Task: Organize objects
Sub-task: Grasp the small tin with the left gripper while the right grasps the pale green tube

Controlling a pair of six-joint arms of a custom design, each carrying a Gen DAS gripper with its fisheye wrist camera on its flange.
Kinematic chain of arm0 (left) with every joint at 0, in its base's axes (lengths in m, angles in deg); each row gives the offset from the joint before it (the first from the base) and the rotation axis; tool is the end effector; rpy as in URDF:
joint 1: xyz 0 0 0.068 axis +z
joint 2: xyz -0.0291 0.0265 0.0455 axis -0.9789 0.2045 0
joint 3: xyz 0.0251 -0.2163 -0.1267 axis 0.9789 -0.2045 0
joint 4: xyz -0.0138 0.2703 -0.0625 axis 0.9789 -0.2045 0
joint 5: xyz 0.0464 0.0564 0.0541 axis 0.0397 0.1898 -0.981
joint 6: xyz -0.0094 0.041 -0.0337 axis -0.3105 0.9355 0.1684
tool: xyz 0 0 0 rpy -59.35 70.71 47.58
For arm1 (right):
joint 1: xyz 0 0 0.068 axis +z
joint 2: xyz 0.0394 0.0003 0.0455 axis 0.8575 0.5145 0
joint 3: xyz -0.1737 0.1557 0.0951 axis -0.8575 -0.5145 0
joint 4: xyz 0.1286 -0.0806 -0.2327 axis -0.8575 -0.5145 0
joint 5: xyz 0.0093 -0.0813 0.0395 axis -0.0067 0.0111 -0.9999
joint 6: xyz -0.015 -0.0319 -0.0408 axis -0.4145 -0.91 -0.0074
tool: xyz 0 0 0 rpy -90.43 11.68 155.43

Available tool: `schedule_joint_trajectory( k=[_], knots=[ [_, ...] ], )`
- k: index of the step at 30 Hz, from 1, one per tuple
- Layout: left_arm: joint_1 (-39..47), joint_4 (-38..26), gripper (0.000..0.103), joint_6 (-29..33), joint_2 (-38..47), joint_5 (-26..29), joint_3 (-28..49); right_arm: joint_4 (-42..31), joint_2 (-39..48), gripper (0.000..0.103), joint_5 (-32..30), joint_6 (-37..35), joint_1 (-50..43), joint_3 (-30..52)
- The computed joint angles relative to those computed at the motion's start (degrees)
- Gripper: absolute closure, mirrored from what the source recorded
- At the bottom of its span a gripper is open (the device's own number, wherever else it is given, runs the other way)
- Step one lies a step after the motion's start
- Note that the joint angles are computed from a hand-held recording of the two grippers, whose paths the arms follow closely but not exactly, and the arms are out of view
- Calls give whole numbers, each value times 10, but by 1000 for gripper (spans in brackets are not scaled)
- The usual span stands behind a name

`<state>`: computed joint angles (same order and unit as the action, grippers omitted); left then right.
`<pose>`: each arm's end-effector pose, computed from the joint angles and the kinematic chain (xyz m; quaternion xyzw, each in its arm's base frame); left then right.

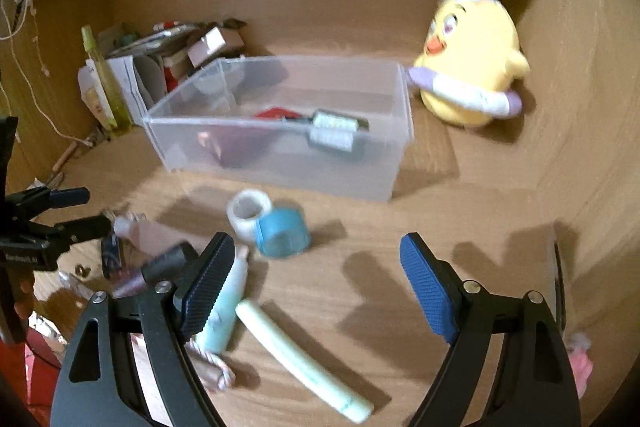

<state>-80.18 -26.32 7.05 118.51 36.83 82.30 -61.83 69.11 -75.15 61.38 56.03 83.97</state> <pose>0.2495 -0.0131 0.0651 0.0031 0.9420 -0.0763 0.3267 0.2923 -0.0033 0.0859 -0.1679 0.9056 0.0976 0.3771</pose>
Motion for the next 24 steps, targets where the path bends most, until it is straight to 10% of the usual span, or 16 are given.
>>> schedule_joint_trajectory(
  k=[17,24],
  knots=[
    [30,28,47,-15,47,2,0,-12,31,23,-4,-75,-17,-35],
    [38,42,63,-8,53,1,-3,0,56,58,14,-87,5,-26]
  ],
)
